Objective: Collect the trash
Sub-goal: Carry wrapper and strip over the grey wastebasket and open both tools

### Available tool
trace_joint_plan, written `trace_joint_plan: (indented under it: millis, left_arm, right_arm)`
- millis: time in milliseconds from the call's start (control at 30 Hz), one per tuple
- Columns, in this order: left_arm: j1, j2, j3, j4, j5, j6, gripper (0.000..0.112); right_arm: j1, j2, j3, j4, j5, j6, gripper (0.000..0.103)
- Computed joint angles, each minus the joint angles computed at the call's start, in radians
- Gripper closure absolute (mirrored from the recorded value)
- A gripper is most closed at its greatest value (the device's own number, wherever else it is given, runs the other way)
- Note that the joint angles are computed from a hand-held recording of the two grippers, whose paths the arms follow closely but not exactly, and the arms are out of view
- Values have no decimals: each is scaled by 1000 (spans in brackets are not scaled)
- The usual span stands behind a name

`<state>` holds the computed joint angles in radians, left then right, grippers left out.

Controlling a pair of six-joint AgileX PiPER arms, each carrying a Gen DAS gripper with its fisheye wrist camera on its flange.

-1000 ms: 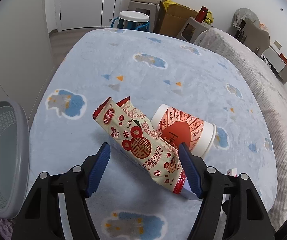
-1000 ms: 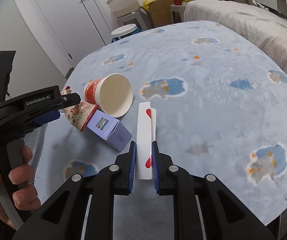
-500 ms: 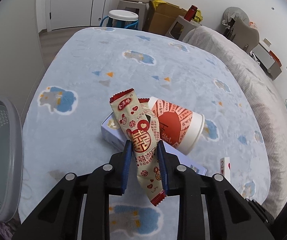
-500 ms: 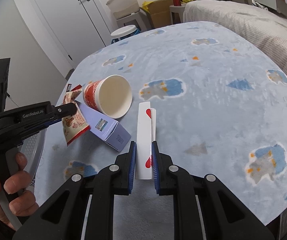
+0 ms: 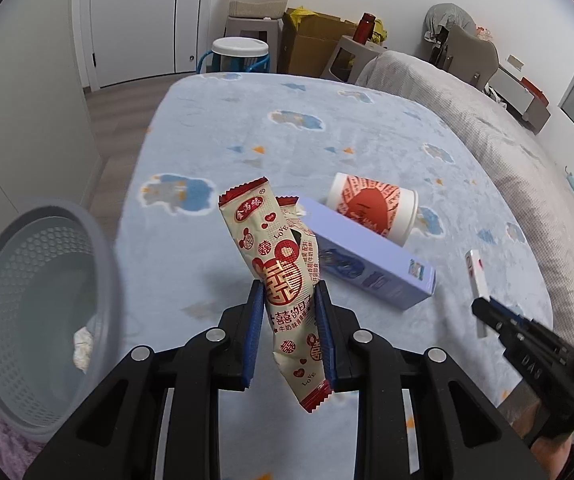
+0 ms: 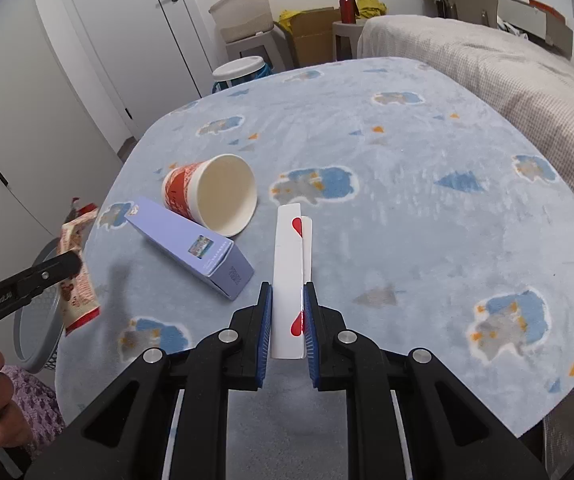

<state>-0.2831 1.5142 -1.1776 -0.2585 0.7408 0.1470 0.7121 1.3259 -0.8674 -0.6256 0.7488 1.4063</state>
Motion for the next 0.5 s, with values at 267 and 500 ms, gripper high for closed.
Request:
trace_joint_plan:
  millis: [267,500]
  left_arm:
    - [164,-133,77,-66,45,187,87]
    - [345,-176,98,-133,76,355,87]
  right_arm:
    - [136,83,-147,-38,62,56,87]
    - [198,248,-358,-5,49,-31,87]
